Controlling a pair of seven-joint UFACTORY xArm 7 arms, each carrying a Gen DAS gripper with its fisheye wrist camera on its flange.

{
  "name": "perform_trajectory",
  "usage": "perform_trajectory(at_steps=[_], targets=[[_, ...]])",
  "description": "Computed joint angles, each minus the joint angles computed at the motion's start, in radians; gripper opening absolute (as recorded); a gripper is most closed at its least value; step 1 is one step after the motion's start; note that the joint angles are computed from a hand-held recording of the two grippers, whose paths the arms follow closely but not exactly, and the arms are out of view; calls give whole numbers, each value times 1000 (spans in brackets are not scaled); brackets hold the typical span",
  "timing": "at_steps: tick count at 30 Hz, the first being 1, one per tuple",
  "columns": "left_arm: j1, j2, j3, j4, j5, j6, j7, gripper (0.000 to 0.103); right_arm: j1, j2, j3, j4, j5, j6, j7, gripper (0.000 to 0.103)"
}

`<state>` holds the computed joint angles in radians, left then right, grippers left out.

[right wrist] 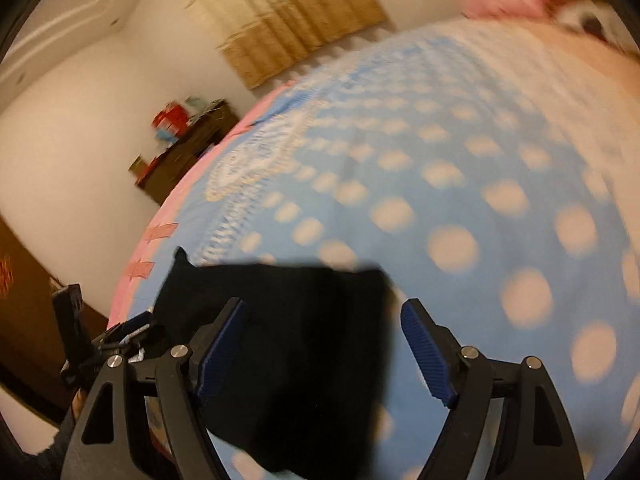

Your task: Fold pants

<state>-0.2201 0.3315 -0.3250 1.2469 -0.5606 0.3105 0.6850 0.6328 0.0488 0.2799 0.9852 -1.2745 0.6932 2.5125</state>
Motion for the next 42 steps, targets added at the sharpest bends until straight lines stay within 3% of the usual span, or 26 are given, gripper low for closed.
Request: perform_trajectory(at_steps=[2,7,11,16,17,18,19,20,23,26,27,28,30,33,37,41,42], targets=[[2,12,2,3,2,10,-1,103,5,-12,3,-48,-86,-18,135,80],[27,17,-21,4,-62,38,32,103,14,42,5,-12,-256,-22,271,86],[2,26,-9,10,-45,14,19,103,50,142,-4,110,-165,29,48,90],[-12,35,-9,8,-11,-22,6,103,101,179,-37,153,-141,82,3,89],[-12,33,-9,6,-4,-24,1,103,110,187,-38,166,-114,97,-38,81],[-10,32,-11,6,0,-23,-2,101,120,192,-38,176,-91,111,-74,67],[7,30,-29,5,-16,-14,16,97,128,193,-42,178,-79,115,-88,61],[12,27,-35,2,-22,-13,26,95,131,191,-49,173,-89,99,-75,54],[5,16,-32,-9,-23,-19,28,90,132,179,-61,148,-124,69,-27,53],[6,20,-39,-8,-34,-21,36,88,132,197,-61,170,-99,86,-86,53],[20,21,-54,-4,-52,-9,60,82,130,198,-67,165,-111,73,-79,53],[34,18,-69,-1,-74,13,92,68,127,188,-74,148,-145,50,-30,52],[39,7,-73,0,-107,47,130,54,120,170,-73,128,-168,33,18,42],[-5,-13,-45,-28,-96,-4,133,52,123,183,-59,153,-136,61,-44,40],[-1,-6,-39,-12,-119,29,143,51,116,173,-68,127,-189,27,43,40],[-6,-17,-24,-10,-128,52,137,48,123,182,-58,152,-143,65,-29,39],[-4,-15,-22,-7,-137,60,138,54,122,180,-60,147,-148,57,-19,39]])
